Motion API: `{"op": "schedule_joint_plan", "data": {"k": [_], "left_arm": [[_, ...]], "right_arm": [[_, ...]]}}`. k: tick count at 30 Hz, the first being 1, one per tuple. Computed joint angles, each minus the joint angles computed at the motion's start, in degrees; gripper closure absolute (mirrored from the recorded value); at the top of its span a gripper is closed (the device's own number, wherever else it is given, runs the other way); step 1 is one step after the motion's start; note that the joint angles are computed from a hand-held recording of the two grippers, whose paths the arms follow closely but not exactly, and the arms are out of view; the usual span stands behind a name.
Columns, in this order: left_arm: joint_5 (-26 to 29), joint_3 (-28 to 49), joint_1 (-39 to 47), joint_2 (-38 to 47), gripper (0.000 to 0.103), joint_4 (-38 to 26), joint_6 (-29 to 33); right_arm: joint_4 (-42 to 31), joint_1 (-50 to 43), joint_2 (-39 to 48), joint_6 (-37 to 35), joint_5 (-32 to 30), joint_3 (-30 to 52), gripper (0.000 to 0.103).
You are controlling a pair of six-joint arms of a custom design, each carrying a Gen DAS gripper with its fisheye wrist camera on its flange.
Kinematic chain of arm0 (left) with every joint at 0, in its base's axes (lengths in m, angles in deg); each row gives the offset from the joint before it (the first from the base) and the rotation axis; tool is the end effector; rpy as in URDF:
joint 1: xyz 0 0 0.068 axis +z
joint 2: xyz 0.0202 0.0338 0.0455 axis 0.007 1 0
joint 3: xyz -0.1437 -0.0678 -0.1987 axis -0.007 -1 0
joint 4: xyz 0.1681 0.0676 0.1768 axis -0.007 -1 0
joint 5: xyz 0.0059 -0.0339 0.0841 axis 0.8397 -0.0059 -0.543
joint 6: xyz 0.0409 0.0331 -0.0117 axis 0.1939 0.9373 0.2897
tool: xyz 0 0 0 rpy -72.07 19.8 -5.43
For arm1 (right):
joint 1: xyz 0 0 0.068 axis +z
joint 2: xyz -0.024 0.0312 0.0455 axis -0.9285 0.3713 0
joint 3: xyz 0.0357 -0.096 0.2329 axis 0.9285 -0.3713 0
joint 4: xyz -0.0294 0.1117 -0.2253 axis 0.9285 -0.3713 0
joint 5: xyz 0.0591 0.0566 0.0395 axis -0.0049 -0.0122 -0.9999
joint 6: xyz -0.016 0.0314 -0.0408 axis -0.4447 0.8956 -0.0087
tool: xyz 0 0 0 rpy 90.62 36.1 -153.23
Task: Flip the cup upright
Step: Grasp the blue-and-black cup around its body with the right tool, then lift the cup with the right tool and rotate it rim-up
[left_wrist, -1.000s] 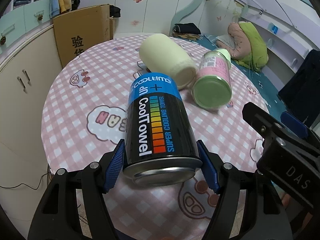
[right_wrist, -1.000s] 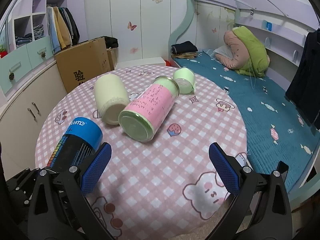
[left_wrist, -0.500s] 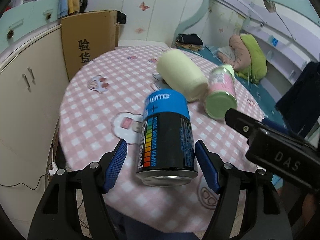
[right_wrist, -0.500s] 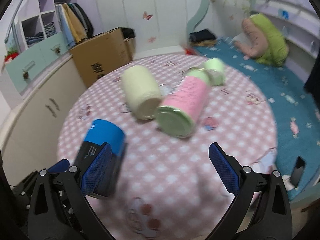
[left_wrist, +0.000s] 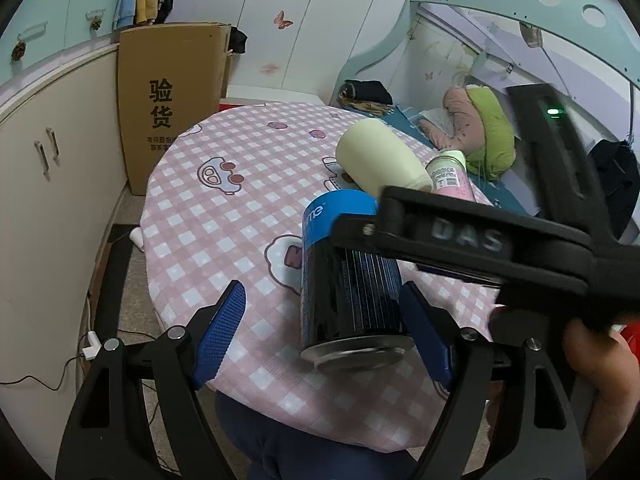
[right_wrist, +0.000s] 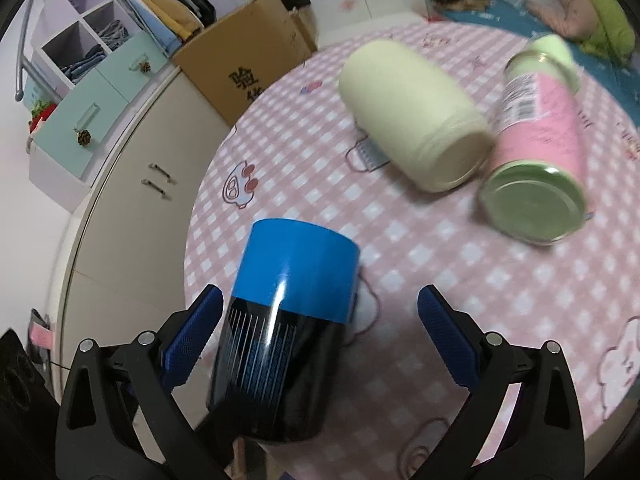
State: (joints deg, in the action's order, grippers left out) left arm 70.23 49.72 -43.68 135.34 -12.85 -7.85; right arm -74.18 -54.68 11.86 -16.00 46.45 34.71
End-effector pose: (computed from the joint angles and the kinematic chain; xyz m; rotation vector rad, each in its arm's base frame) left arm 0.1819 -0.1765 0.1295 0.4634 2.3213 -0.5879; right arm 0.2272 0.0557 0.0990 0.5083 2.4747 0.4075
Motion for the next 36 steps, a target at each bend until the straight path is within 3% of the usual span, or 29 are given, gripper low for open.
{"op": "schedule_joint_plan", "data": {"k": [5, 7, 8, 13, 19, 20, 25, 36], "left_arm": [[3.46, -0.47, 2.89, -0.02, 0.027, 0.63, 0.73], [3.2, -0.76, 3.31, -0.12, 0.027, 1.0, 1.07], [3.43, -0.82, 3.75, -0.15, 0.027, 1.08, 1.21], [3.51, -1.03, 4.55, -0.61, 0.027, 0.75, 1.41], [2.61, -0.37, 5.43, -0.28, 0.027, -0.48, 0.43], [1.91, 0.1, 5.09, 0.16, 0.027, -0.73, 0.23], [0.24, 1.48, 3.19, 1.34, 0.027, -1.24, -0.41], [-5.78, 3.26, -0.76, 2.13, 0.027, -4.0, -2.48]], "right_arm": [[3.7, -0.74, 6.65, 0.69, -4.2, 2.16, 0.01], [6.37, -2.07, 7.41, 0.52, -8.16, 1.41, 0.031], [7.27, -2.19, 7.82, 0.93, -9.89, 1.41, 0.031], [3.62, 0.22, 4.68, -0.14, -5.55, 1.88, 0.031], [-2.52, 5.04, -7.81, -2.95, 9.09, -1.45, 0.032], [-4.45, 7.34, -9.95, -3.39, 14.46, -1.56, 0.032], [-12.52, 11.97, -16.89, -5.41, 28.8, -1.75, 0.033], [-17.81, 13.77, -25.32, -4.89, 32.66, -6.04, 0.035]]}}
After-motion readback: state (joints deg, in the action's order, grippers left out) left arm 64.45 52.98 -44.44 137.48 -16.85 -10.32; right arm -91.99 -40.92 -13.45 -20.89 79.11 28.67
